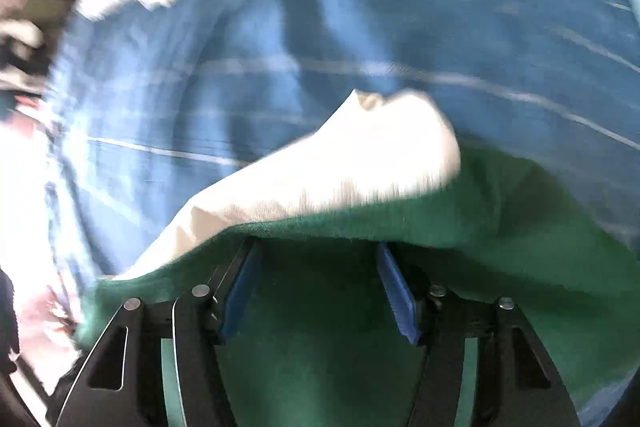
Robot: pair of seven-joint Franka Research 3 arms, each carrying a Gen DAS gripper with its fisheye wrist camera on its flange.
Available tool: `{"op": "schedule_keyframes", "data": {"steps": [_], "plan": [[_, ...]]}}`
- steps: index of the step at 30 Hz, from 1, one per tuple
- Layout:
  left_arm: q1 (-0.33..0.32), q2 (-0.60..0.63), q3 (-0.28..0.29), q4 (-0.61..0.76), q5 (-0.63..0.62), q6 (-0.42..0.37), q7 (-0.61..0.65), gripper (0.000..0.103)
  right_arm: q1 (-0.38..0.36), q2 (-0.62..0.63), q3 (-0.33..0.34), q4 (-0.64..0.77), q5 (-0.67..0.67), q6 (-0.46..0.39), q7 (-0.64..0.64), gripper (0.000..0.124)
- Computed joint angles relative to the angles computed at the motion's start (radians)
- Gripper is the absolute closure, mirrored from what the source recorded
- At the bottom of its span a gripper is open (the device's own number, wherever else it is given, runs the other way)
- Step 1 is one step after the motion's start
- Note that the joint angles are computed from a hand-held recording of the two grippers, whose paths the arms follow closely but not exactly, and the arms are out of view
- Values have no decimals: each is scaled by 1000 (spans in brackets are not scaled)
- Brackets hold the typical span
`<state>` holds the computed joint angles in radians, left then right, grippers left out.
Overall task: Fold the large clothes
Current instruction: 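Grasp the green jacket body with the right gripper while the left gripper holds the striped hem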
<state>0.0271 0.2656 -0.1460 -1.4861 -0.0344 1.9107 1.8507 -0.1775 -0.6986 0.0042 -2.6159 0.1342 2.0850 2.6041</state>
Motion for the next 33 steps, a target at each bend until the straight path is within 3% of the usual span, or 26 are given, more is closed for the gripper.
{"op": "schedule_keyframes", "data": {"steps": [2, 4, 5, 6, 8, 9, 15, 17, 18, 21, 24, 28, 30, 32, 33], "plan": [[-4, 28, -2, 15, 1, -10, -3, 22, 6, 75, 0, 104, -35, -95, -30, 57], [-1, 47, -7, 19, -14, -1, -1, 23, 17, 77, -3, 126, -38, -105, -44, 57], [4, 57, -13, 20, -37, 12, 6, 35, 26, 57, -14, 116, -13, -93, -50, 57], [10, 61, -19, 23, -59, 18, 21, 65, 28, 41, -13, 108, 0, -91, -43, 57], [7, 56, -24, 16, -61, 42, 43, 90, 27, 5, -6, 100, 13, -93, -24, 57], [11, 52, -30, 16, -79, 55, 66, 94, 25, -28, -1, 80, 15, -100, -14, 57], [14, 110, -32, 116, -121, 48, 73, 95, 21, -207, 71, 26, 22, -121, 94, 57], [6, 147, -34, 152, -113, 48, 55, 95, 44, -160, 108, 83, -3, -94, 91, 57], [-3, 169, -34, 169, -97, 53, 44, 95, 89, -166, 95, 80, -12, -92, 104, 57], [-28, 243, -34, 231, -50, 40, 19, 95, 139, -25, 101, 128, 40, 57, 10, 57], [-37, 290, -37, 267, -19, 27, 13, 95, 189, 129, 89, 180, 64, 129, -44, 59], [-26, 279, -47, 257, -16, 23, 43, 91, 214, 315, 82, 255, 7, 70, -69, 59], [-13, 262, -48, 262, -28, 5, 49, 88, 229, 393, 83, 358, -53, -36, -91, 57], [17, 235, -55, 269, -77, -11, 53, 85, 248, 409, 74, 408, -73, -92, -98, 57], [29, 210, -52, 255, -93, 4, 52, 84, 256, 391, 68, 400, -64, -76, -98, 57]]}}
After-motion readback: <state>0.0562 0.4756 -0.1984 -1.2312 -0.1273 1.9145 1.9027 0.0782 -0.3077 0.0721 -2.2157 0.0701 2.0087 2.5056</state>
